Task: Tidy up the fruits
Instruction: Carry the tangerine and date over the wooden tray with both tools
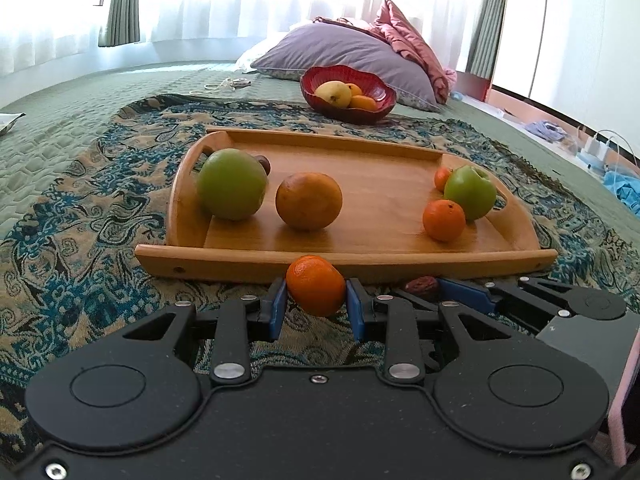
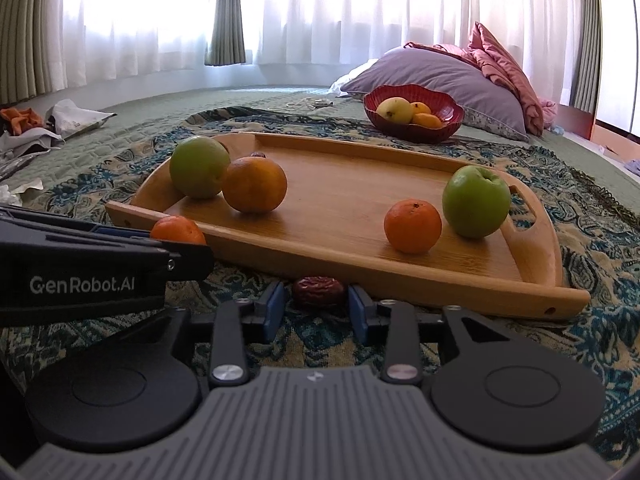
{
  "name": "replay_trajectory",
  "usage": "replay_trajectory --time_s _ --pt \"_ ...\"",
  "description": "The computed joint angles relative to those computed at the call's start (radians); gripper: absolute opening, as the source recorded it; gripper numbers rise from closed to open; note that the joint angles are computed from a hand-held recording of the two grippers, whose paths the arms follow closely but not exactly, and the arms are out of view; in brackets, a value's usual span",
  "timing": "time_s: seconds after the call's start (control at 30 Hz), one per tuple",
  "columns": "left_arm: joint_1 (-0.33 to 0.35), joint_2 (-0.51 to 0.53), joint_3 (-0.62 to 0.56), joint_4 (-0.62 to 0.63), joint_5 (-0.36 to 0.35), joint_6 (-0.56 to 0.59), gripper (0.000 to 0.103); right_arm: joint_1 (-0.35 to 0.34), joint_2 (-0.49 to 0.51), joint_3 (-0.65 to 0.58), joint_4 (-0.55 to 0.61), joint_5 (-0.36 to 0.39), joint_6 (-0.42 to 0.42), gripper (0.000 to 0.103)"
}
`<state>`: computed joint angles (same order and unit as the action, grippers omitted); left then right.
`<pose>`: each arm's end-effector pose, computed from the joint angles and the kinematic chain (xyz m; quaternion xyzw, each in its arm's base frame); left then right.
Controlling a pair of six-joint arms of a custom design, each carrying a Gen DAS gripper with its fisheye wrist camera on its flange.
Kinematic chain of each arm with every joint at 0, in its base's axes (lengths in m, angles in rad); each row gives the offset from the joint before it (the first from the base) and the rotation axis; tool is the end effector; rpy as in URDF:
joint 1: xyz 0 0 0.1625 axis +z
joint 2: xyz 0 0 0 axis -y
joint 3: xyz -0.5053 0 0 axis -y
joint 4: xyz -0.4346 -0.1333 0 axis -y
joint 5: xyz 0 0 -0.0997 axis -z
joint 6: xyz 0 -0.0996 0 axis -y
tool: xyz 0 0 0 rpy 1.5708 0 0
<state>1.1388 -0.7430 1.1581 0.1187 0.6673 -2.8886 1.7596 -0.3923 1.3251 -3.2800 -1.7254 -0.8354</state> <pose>-0.1312 -0.7898 0.2119 0.0587 0.8087 -0.4780 0.3378 0.2784 -0.8283 0.0062 0.4267 -0.8188 0.3351 0.1877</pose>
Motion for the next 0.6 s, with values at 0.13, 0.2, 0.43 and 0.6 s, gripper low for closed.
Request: replay_trajectory --time_s 0.13,0.2,0.43,0.6 --pt "-0.002 0.000 0.002 -0.022 -0.009 0.018 0.030 0.004 0.003 0.004 -0.024 -0.012 0.001 0.035" --pt "-0.003 -0.002 0.003 -0.032 -0.011 0.025 0.030 0.005 0.003 0.005 -0.032 -0.013 0.014 0.034" --pt "-0.006 0.000 -0.011 -0.049 -0.010 0.057 0.030 0.008 -0.011 0.021 -0.073 0.008 0.012 0.034" --pt "-0.006 0.006 -0.052 -0.056 0.002 0.082 0.030 0.012 -0.007 -0.007 -0.078 0.016 0.012 0.034"
